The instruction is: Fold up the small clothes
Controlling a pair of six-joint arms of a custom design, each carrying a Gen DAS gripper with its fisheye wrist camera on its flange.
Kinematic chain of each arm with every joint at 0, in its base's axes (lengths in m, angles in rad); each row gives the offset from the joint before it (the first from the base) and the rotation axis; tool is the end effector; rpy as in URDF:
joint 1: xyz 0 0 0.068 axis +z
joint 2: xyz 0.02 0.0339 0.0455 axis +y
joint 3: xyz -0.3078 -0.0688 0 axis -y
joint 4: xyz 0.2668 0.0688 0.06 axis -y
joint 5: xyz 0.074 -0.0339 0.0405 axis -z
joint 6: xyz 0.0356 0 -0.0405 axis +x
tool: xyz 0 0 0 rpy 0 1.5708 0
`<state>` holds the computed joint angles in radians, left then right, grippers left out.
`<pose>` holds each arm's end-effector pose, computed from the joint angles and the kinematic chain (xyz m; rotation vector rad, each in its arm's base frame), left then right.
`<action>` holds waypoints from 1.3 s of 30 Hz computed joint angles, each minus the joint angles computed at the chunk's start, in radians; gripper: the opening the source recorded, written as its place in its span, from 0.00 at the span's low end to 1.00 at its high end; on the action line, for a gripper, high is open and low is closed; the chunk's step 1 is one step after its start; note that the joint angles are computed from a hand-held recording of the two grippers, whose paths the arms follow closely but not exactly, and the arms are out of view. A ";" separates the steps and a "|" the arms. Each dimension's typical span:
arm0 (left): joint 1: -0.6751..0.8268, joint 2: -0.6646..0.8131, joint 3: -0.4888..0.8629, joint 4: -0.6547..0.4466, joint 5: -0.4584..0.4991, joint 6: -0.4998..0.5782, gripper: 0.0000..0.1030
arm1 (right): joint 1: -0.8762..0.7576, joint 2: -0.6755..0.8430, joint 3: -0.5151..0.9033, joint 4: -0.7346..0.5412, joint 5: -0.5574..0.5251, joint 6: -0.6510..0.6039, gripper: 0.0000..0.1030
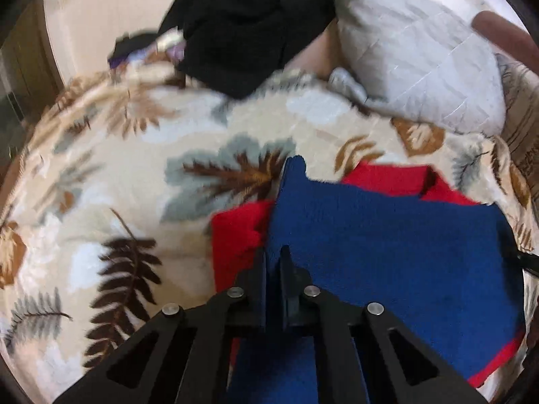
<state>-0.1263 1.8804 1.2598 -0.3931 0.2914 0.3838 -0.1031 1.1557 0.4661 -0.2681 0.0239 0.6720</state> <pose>0.4182 -0.0634 0.2086 0.7442 2.4316 -0.2764 0.2018 -0.0217 0.1821 0.9687 2.3477 0.1965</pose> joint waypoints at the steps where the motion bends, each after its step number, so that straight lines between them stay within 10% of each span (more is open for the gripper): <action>1: 0.011 -0.036 -0.029 0.027 0.018 0.005 0.06 | 0.043 -0.042 0.022 -0.047 0.058 0.011 0.13; 6: 0.118 -0.173 -0.186 0.158 0.099 -0.025 0.06 | 0.258 -0.165 0.113 -0.194 0.316 0.045 0.09; 11: 0.087 0.027 -0.096 0.132 -0.028 -0.043 0.14 | 0.040 0.129 0.067 -0.009 0.037 -0.007 0.11; 14: 0.108 0.000 -0.054 0.055 0.005 -0.045 0.64 | 0.115 0.019 0.039 -0.050 0.128 0.035 0.34; 16: 0.132 -0.046 -0.085 0.093 0.046 -0.058 0.65 | 0.185 -0.064 0.045 -0.133 0.190 0.099 0.54; 23: 0.218 -0.230 -0.262 0.084 0.214 0.019 0.71 | 0.597 -0.288 0.032 -0.247 0.429 0.359 0.65; 26: 0.144 -0.128 -0.297 0.090 0.001 0.090 0.75 | 0.500 -0.186 -0.087 -0.132 0.199 0.423 0.68; 32: 0.243 -0.260 -0.347 0.126 0.154 0.023 0.74 | 0.887 -0.364 0.011 -0.408 0.554 0.763 0.75; 36: 0.185 -0.194 -0.373 0.116 -0.010 0.119 0.80 | 0.825 -0.254 -0.091 -0.250 0.380 0.758 0.78; 39: 0.232 -0.230 -0.376 0.094 0.045 0.088 0.79 | 0.908 -0.336 -0.082 -0.311 0.469 0.884 0.75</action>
